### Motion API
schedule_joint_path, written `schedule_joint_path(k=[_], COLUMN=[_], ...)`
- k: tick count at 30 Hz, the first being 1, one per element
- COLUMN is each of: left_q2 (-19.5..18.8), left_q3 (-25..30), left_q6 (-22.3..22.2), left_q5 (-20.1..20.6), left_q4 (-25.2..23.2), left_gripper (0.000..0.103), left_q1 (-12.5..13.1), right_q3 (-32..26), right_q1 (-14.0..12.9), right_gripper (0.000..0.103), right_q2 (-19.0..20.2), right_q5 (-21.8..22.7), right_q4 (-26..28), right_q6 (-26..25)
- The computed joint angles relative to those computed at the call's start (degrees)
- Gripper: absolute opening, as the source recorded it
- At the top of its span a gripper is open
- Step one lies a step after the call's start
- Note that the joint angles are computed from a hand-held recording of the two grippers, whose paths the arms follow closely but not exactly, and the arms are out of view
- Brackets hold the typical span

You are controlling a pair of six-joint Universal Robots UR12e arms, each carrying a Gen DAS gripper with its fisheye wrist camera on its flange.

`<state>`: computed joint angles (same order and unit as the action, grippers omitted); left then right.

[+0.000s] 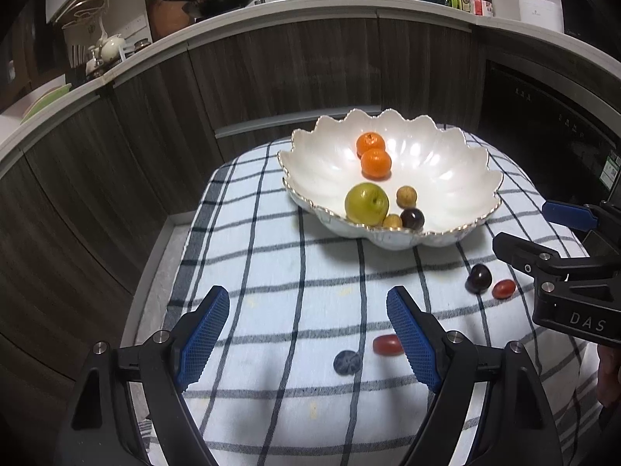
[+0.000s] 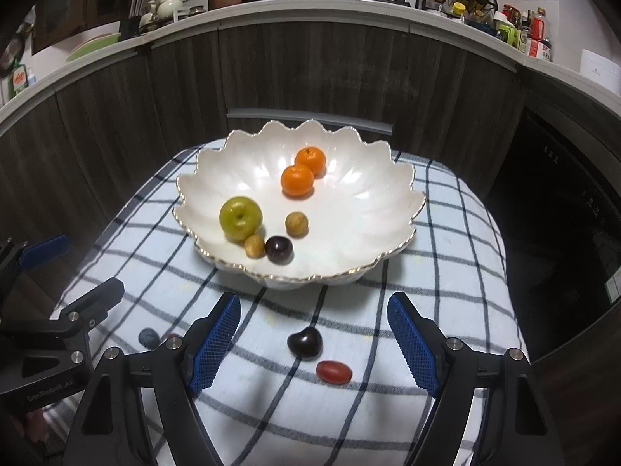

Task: Organize fruits
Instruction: 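Withdraw both tools from the bowl toward the remaining plum, tomato and blueberry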

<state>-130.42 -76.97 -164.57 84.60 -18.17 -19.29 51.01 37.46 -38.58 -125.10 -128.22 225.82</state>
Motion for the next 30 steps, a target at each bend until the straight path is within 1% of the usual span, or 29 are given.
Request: schedule_joint_path(k=[6,9,13,23,26,29,30], left_q2=[0.18,0.25,0.09,-0.17,-0.3,-0.53,-0.61], left_q3=[-1.29,-2.16,-2.44,-2.97,-2.91,-2.69,-2.57], left_q6=[-0.44,-1.44,-1.3,-1.98,-1.85,-0.93,-0.61], left_q5=[0.14,0.49,1.01,-0.61,-0.94,-1.39,-1.5], left_q4=[-0.01,1.07,1.9,0.1,-0.21,-1.15,-1.55], left_gripper=[0.083,0.083,0.083,0.083,0.083,0.075,0.074], left_q1=[0.15,0.27,0.2,0.53,0.51,0.43,0.41], right_q3=[0.68,0.74,0.87,1.18,1.36,1.63,1.72], right_q1=[0.06,0.04,0.22,0.35,0.24,0.11,0.06], right_gripper=[0.079,0.079,0.079,0.079,0.079,0.079,0.079], right_q2=[0.13,0.39,0.85,1.49,1.56,1.6,1.63], right_q5=[0.87,1.58,1.46,0.96,1.43,2.1,2.34], right_q4=[0.05,-0.1,-0.89,-1.02,-1.54,-2.22,-2.51], right_q6=[0.58,0.69,0.01,-0.28,-0.42,-0.72,-0.94])
